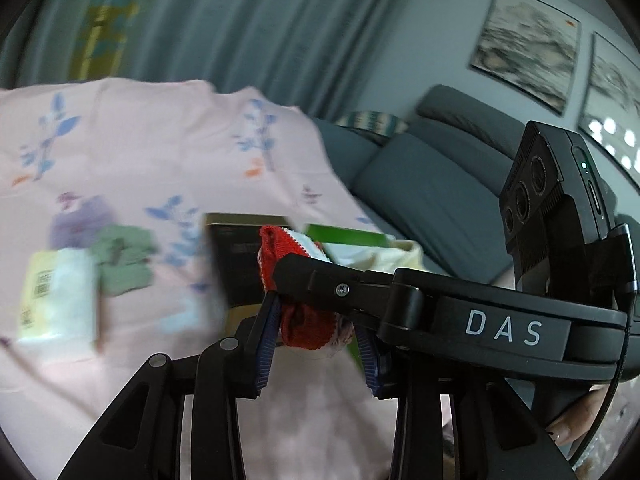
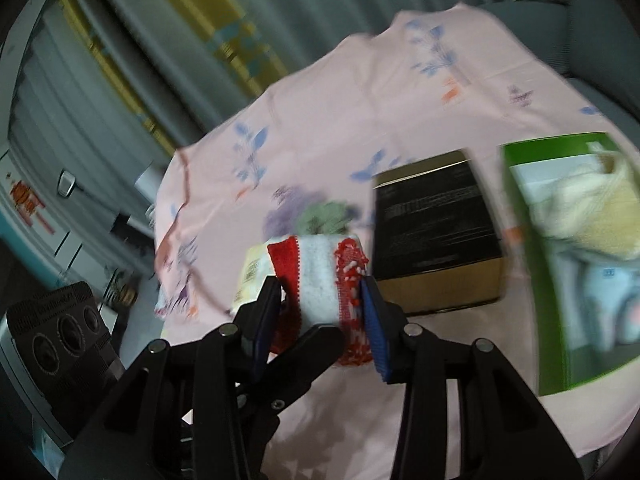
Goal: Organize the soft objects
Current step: 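Lift the red sock with the right tool and carry it over the green box, then lower the red sock into the green box and open the right tool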
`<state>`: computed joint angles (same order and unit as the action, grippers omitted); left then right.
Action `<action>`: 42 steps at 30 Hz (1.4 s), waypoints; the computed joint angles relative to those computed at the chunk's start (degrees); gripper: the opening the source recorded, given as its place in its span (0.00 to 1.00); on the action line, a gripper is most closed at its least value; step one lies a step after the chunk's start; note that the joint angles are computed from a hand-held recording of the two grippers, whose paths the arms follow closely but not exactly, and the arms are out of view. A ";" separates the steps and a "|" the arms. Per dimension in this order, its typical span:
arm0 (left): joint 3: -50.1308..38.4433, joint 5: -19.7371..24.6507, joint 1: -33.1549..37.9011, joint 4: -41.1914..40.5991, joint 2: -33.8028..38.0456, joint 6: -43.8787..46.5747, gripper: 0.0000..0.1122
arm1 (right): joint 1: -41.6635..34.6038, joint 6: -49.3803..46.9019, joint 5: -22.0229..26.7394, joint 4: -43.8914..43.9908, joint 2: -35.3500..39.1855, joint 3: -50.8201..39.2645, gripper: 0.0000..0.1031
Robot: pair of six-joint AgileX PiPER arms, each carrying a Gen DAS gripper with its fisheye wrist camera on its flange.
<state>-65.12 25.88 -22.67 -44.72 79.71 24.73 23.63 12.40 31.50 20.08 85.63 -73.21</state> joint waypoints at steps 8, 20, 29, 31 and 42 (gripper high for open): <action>-12.12 1.89 -8.39 0.33 10.94 -1.33 0.33 | -11.09 -0.68 0.21 1.13 -8.42 7.92 0.40; -24.04 8.49 -14.42 8.68 21.28 -12.88 0.33 | -23.99 -9.04 3.57 10.30 -10.41 13.78 0.40; -28.81 12.31 -17.02 18.83 24.48 -22.73 0.33 | -25.80 -7.97 4.85 10.30 -7.68 13.48 0.40; -29.73 12.96 -17.46 21.05 25.13 -24.77 0.33 | -25.83 -7.28 4.99 9.69 -7.22 13.35 0.40; -31.17 14.11 -18.03 23.88 25.98 -27.65 0.33 | -25.14 1.53 5.57 1.36 -5.90 12.20 0.49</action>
